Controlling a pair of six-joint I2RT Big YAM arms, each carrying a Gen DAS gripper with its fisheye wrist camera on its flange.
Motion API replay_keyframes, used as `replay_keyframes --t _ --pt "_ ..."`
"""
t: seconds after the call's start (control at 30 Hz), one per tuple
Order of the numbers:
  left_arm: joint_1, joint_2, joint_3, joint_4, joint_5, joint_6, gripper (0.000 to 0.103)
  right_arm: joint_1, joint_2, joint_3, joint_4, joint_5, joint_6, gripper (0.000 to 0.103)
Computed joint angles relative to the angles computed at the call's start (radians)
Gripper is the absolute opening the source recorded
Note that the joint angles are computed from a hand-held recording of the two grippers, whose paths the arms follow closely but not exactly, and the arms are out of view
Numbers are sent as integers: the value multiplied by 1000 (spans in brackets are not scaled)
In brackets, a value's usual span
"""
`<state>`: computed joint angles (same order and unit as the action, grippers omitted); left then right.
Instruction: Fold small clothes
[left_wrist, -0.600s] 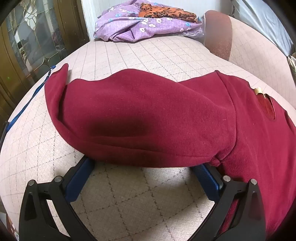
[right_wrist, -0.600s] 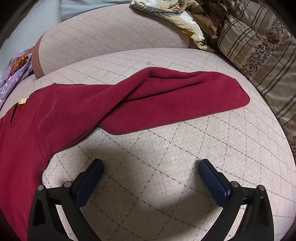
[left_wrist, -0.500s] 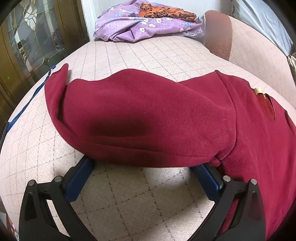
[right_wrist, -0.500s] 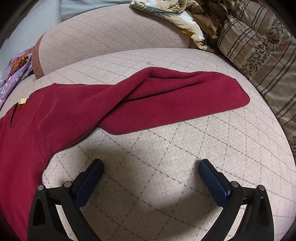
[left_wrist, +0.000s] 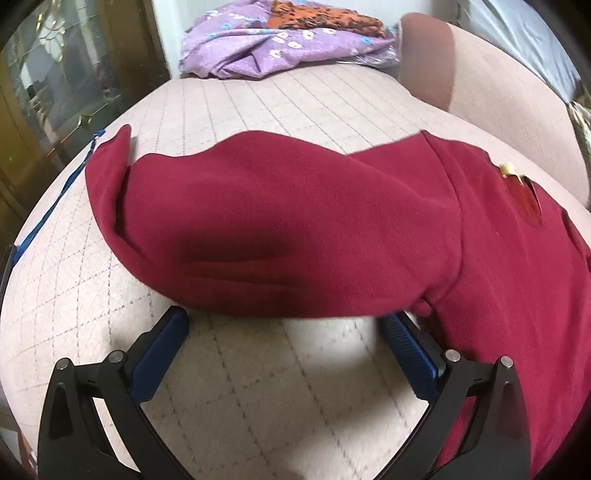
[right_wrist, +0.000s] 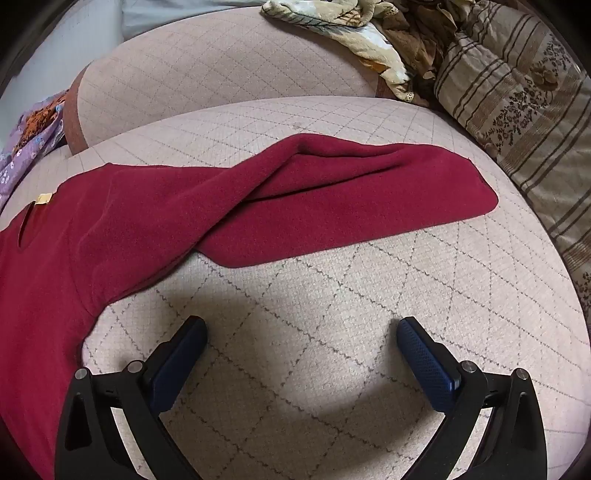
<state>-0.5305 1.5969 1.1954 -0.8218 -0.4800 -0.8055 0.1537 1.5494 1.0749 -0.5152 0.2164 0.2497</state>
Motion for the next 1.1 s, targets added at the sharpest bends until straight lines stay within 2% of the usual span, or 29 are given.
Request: replay_keyframes --t 0.13,0.23,0.37,0.43,0.53,0.6,0.67,0.87,1.1 --pt "-13 -2 22 -39 8 -6 103 4 -14 -6 -14 2 4 102" --pt "-54 -46 -3 7 -37 8 103 21 -25 20 -100 40 47 101" --pt "-105 -95 -20 48 -86 22 103 72 -109 0 -143 10 79 101" --pt "-119 -108 -23 58 -91 25 103 98 -144 1 -172 -23 104 101" --pt "-149 -126 -27 75 -89 33 103 152 -208 9 -225 -132 187 103" --pt "-156 -129 -23 88 -79 44 103 189 -227 11 -233 -189 235 103" --pt "-158 -126 -15 93 -80 61 103 245 -219 39 -242 -230 241 103" --pt "-159 -125 -18 112 -94 65 103 382 -112 127 -189 -131 208 103" --pt "-132 -100 -9 103 -110 62 103 462 5 217 -153 -48 138 102"
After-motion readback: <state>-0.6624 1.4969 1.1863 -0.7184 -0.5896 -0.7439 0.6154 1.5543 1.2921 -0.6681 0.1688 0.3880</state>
